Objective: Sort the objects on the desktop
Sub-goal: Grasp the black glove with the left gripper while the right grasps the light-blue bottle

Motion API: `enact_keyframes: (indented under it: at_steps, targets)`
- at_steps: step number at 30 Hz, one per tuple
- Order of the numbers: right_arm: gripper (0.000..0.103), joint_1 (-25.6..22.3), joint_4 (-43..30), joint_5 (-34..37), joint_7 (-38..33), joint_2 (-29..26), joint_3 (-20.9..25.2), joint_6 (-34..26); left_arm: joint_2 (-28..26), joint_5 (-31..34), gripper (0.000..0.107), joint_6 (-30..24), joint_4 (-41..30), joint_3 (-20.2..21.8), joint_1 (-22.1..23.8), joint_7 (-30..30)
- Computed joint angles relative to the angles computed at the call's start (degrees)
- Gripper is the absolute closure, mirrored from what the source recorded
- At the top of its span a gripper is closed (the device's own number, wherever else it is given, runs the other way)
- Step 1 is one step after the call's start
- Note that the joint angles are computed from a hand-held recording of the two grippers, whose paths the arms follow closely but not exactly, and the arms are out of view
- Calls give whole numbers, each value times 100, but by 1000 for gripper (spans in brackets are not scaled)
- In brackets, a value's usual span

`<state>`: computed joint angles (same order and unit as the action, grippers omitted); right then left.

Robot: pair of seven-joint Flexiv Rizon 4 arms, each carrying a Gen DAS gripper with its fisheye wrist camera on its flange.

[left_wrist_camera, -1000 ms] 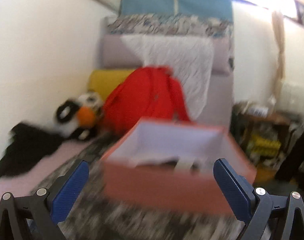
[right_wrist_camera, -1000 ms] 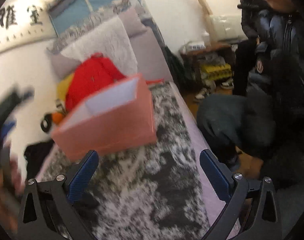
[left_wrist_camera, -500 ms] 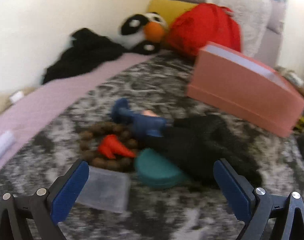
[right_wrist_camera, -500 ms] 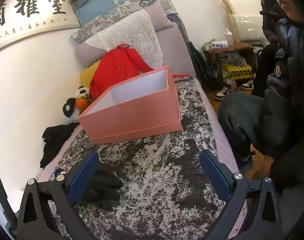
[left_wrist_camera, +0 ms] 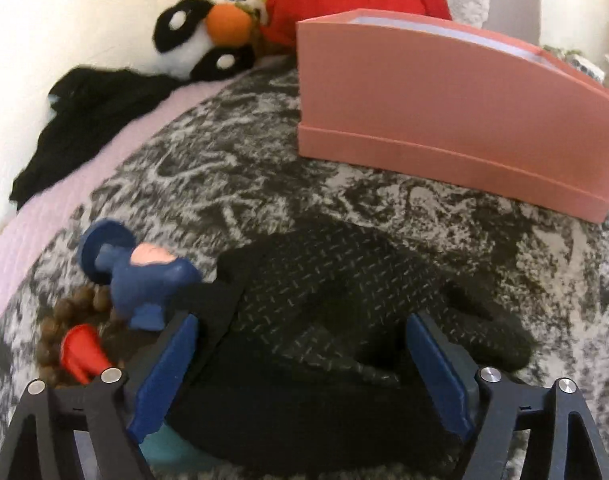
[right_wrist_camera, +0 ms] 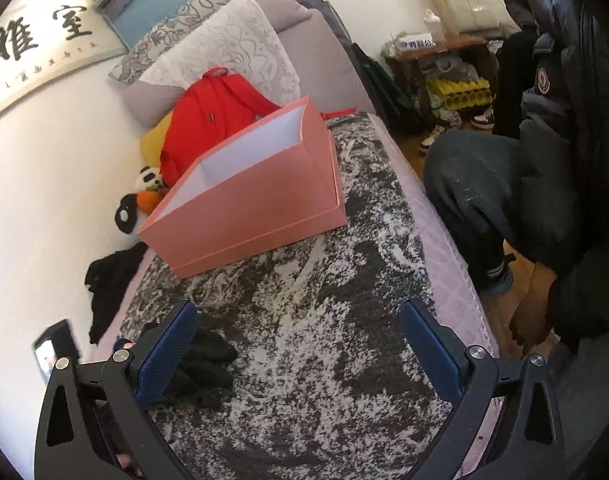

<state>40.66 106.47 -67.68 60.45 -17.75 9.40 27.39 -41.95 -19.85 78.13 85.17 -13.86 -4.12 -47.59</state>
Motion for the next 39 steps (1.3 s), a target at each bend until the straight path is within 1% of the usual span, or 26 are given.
enact_keyframes:
  at_steps: [1,2,3,4,7,9,11,12,13,14,15,16,18,20,21,23,25,27,28,29,30,32,34,36,37,39]
  targets:
    - [0,2,2,-26,29,1,-6,2,51,-78,34,153,184,-347,232,271]
    - [0,2,5,-53,59,2,-12,3,105,-205,63,268,364,-698,484,502]
    - [0,-6,12,-84,100,4,-15,37,150,-339,80,376,542,-1058,745,738]
    - [0,-44,68,-172,204,29,-27,168,268,-601,94,176,724,-1404,1037,1018]
    - [0,-181,254,-502,692,105,-67,592,486,-898,97,-41,1056,-1795,1424,1433]
    - [0,-255,344,-625,944,135,-67,754,650,-1086,98,-137,1299,-2040,1685,1700]
    - [0,-319,428,-738,1197,166,-64,882,1044,-1691,98,-390,1805,-2562,2264,2287]
    - [0,-340,458,-788,1310,177,-61,920,1168,-1845,98,-410,1970,-2740,2458,2475]
    - [0,-362,487,-839,1424,188,-57,958,1413,-2273,98,-429,2290,-3084,2812,2934]
    - [0,-383,517,-891,1537,198,-55,994,1694,-2678,98,-643,2578,-3363,3169,3367]
    - [0,-413,549,-1001,1694,208,-63,1075,1874,-2850,98,-814,2732,-3489,3365,3580]
    - [0,-469,588,-1202,1890,218,-88,1243,2078,-3062,98,-1092,2898,-3552,3559,3841]
    - [0,-573,557,-1512,2017,165,-123,1552,2493,-3403,98,-1724,3186,-3568,3891,4306]
    - [0,-677,447,-1846,2056,50,-182,1933,2679,-3183,97,-2293,3356,-3298,3963,4309]
    - [0,-705,293,-1899,1861,-84,-209,2090,2689,-3097,97,-2226,3443,-3180,3886,4326]
    - [0,-696,-63,-1725,1188,-381,-256,2294,2594,-2993,97,-1792,3580,-2968,3625,4320]
    - [0,-624,-624,-1274,-88,-851,-325,2517,2432,-2889,97,-1238,3674,-2740,3298,4227]
    - [0,-596,-1093,-976,-1086,-1308,-426,2898,2318,-2879,97,-1152,3654,-2549,3092,4149]
    - [0,-593,-1342,-777,-1625,-1544,-447,3059,2249,-3013,97,-1057,3678,-2514,3008,4187]
    - [2,-596,-1605,-537,-2207,-1785,-441,3186,2231,-3445,96,-844,3767,-2631,3000,4496]
    - [3,-582,-1771,-380,-2529,-1950,-477,3235,2252,-3890,96,-646,3864,-2764,2994,4867]
    - [5,-490,-1994,-190,-2852,-2139,-622,3193,2368,-5028,96,-210,4061,-3112,2986,5897]
    - [5,-395,-2228,-27,-3197,-2322,-773,3138,2403,-5308,96,-197,4066,-3049,2873,6125]
    - [5,-321,-2479,166,-3658,-2506,-884,3087,2390,-5149,96,-402,4006,-2848,2794,5945]
    - [5,-312,-2653,405,-4051,-2628,-845,3003,2381,-5048,96,-547,3968,-2738,2765,5806]
    - [5,-306,-3026,886,-4824,-2883,-737,2819,2351,-5005,95,-641,3899,-2580,2648,5723]
